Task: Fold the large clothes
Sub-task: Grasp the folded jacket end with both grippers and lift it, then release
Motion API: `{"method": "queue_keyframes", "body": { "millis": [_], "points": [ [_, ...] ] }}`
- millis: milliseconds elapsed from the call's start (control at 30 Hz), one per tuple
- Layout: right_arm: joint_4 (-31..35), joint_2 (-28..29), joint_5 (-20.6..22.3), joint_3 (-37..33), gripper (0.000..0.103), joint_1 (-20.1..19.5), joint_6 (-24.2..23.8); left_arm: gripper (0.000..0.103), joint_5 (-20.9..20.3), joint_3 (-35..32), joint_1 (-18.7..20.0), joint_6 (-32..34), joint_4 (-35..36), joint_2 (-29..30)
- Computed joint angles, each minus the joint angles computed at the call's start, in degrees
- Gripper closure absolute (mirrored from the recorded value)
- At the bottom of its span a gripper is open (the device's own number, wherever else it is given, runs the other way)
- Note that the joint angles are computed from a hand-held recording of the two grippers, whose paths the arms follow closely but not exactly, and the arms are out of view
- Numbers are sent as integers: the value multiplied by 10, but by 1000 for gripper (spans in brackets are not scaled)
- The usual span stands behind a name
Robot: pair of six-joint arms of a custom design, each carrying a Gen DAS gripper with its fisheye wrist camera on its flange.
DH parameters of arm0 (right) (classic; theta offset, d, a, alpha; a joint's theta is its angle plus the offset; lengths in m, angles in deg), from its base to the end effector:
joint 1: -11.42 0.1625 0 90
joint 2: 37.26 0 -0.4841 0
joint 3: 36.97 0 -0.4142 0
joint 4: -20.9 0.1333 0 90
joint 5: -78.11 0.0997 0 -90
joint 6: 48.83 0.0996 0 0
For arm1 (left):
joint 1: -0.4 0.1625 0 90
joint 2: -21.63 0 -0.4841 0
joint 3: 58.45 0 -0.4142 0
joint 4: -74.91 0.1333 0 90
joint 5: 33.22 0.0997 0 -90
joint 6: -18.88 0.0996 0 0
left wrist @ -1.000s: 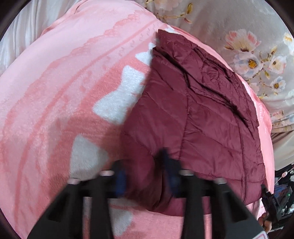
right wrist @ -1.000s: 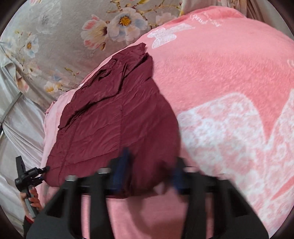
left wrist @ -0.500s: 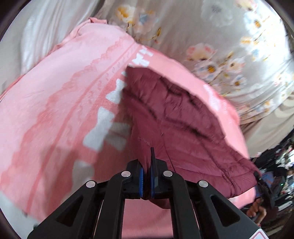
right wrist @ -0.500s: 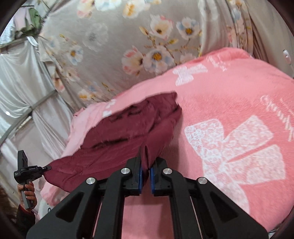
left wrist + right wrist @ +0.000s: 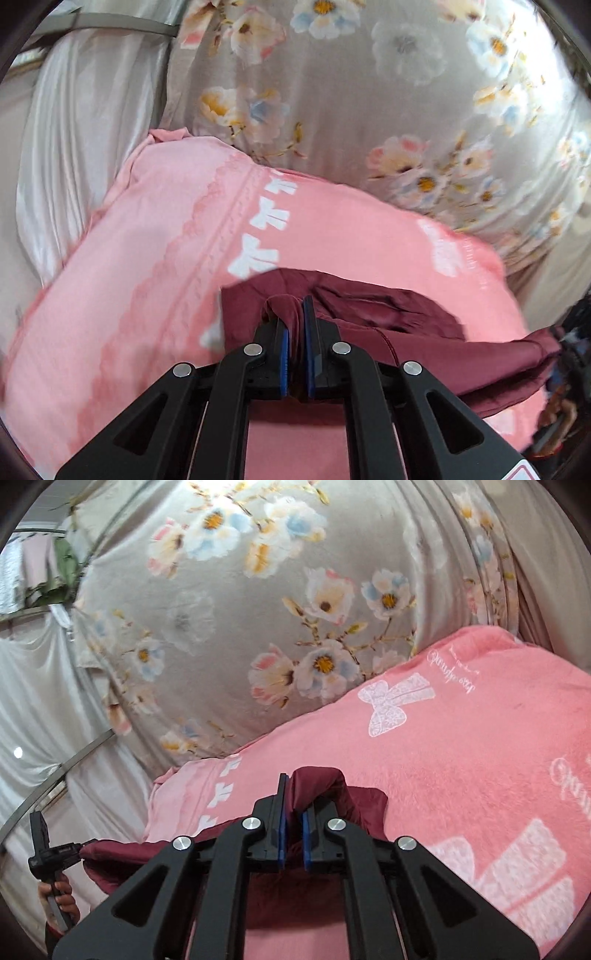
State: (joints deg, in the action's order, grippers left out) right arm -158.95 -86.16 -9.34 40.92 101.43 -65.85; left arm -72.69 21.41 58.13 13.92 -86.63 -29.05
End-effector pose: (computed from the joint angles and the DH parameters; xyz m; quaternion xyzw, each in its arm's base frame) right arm 0.1379 -0.8160 0.3652 0.1388 -0.8509 0.5036 0.0559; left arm -0.2412 -0.7757 0.3555 0.0492 0.8558 -0.4367 0.2729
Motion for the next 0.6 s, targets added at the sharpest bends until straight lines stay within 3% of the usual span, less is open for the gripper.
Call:
{"method": "queue_keyframes", "body": {
  "millis": [133,300,433,500,600],
  "points": [
    [54,93,-62,-134,98,8,5,97,45,-148,33,1,86,96],
    [130,194,-123,-285,98,6,3,95,60,-303,78,-61,241,189],
    [160,239,-144,-349,94,3,-11,89,63,-344,100,-75,271,221],
    [157,241,-130,-352,90,-1,-3,87,53,-346,106,-64,251,226],
    [126,226,-100,-326,76,-5,16,87,28,-335,109,-46,206,220]
  ]
}}
